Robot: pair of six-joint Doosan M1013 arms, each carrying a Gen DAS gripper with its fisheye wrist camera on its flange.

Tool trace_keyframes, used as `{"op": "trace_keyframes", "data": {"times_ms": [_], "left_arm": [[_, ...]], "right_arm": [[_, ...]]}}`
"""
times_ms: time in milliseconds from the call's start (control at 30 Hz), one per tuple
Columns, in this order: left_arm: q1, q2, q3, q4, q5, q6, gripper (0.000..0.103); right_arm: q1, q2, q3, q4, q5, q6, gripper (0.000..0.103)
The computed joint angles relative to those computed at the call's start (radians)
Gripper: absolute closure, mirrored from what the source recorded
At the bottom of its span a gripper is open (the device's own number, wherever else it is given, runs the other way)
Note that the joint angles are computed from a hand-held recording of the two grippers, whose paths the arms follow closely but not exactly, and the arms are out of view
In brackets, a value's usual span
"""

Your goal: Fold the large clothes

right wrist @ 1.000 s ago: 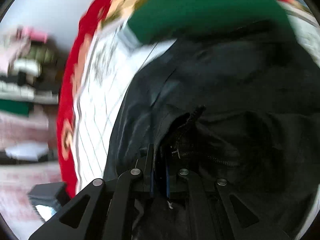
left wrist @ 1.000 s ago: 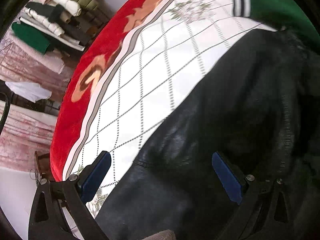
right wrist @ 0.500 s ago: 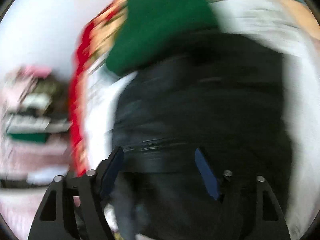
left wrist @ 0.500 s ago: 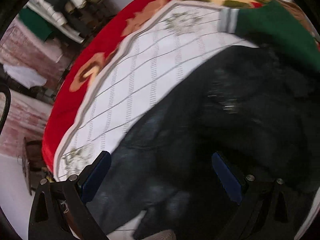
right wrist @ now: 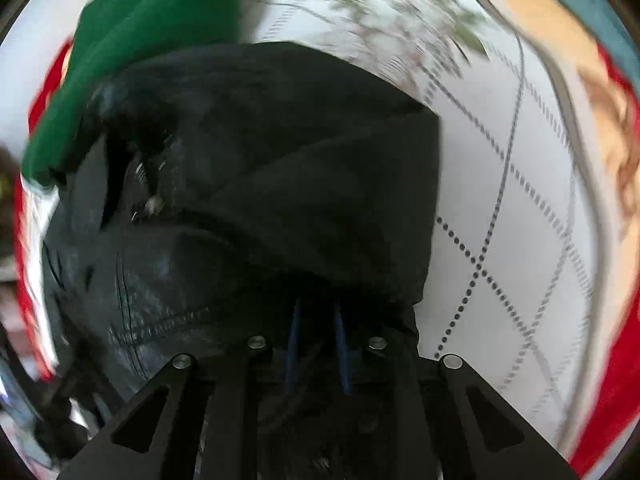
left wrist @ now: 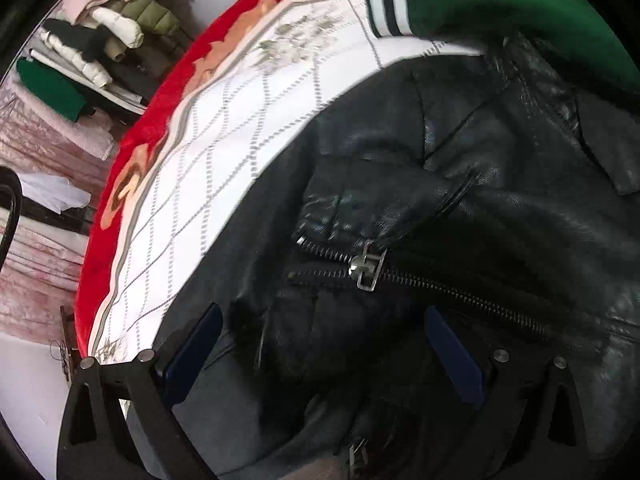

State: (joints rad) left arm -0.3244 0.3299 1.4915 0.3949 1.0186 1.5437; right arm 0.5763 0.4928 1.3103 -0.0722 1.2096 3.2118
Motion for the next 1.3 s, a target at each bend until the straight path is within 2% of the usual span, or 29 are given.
{"op": "trace_keyframes", "data": {"times_ms": [67,200,267,300,400,433,500,567,633,700,733,800,833,867,933,967,1000,1100,1200,1233,1267,1300], "left_arm": [[0.031,-0.02,-0.011,-0.057,0.033,-0.001,0.0],[0.136,-0.076,-0.016,-0.181,0.14,-0.029,0.0],[0.212,-0.1,-0.006,-0.242,0.231,-0.064,0.0],[0.261,-0.112,0.004,-0.283,0.277,-0.089,0.0],[0.369,-0.141,0.045,-0.329,0.341,-0.174,0.0],[0.421,-0.148,0.062,-0.349,0.357,-0.222,0.0],[0.489,-0.149,0.085,-0.396,0.363,-0.294,0.0],[0.572,-0.137,0.114,-0.49,0.348,-0.382,0.001],[0.615,-0.129,0.134,-0.544,0.299,-0.429,0.002],[0.661,-0.111,0.146,-0.626,0.229,-0.466,0.01],[0.674,-0.105,0.149,-0.648,0.196,-0.482,0.012],[0.684,-0.09,0.136,-0.653,0.143,-0.506,0.022],[0.681,-0.086,0.128,-0.636,0.127,-0.518,0.024],[0.674,-0.081,0.113,-0.598,0.098,-0.53,0.032],[0.661,-0.064,0.076,-0.523,0.069,-0.552,0.051],[0.655,-0.053,0.053,-0.481,0.059,-0.56,0.073],[0.654,-0.04,0.025,-0.448,0.05,-0.562,0.087],[0.644,0.002,-0.059,-0.413,0.034,-0.509,0.093],[0.596,0.006,-0.096,-0.318,-0.01,-0.436,0.095],[0.577,-0.021,-0.071,-0.286,-0.041,-0.412,0.095],[0.561,-0.02,-0.088,-0.25,-0.057,-0.379,0.095],[0.538,-0.029,-0.096,-0.21,-0.074,-0.356,0.096]], "right_arm": [[0.019,-0.004,-0.021,-0.017,0.002,-0.01,0.083],[0.075,0.011,-0.098,-0.04,0.009,-0.035,0.054],[0.106,0.042,-0.163,-0.034,0.018,-0.067,0.053],[0.114,0.039,-0.162,-0.023,0.009,-0.08,0.053],[0.13,0.084,-0.226,0.031,0.004,-0.124,0.053],[0.132,0.086,-0.227,0.046,0.001,-0.138,0.053],[0.145,0.136,-0.288,0.086,0.038,-0.186,0.053],[0.144,0.161,-0.311,0.102,0.042,-0.217,0.053],[0.139,0.185,-0.336,0.115,0.053,-0.231,0.053],[0.133,0.229,-0.386,0.119,0.064,-0.24,0.053],[0.137,0.245,-0.406,0.117,0.076,-0.238,0.053],[0.143,0.264,-0.433,0.11,0.097,-0.24,0.053],[0.145,0.273,-0.446,0.108,0.105,-0.238,0.053],[0.149,0.284,-0.464,0.1,0.124,-0.233,0.053],[0.151,0.294,-0.481,0.09,0.135,-0.225,0.053],[0.153,0.298,-0.488,0.085,0.138,-0.214,0.053],[0.155,0.3,-0.491,0.082,0.139,-0.208,0.053],[0.161,0.31,-0.515,0.067,0.152,-0.189,0.053],[0.167,0.329,-0.563,0.031,0.206,-0.195,0.051],[0.171,0.356,-0.623,-0.004,0.283,-0.214,0.044],[0.174,0.381,-0.674,-0.035,0.349,-0.227,0.022],[0.177,0.406,-0.727,-0.071,0.417,-0.242,0.012]]}}
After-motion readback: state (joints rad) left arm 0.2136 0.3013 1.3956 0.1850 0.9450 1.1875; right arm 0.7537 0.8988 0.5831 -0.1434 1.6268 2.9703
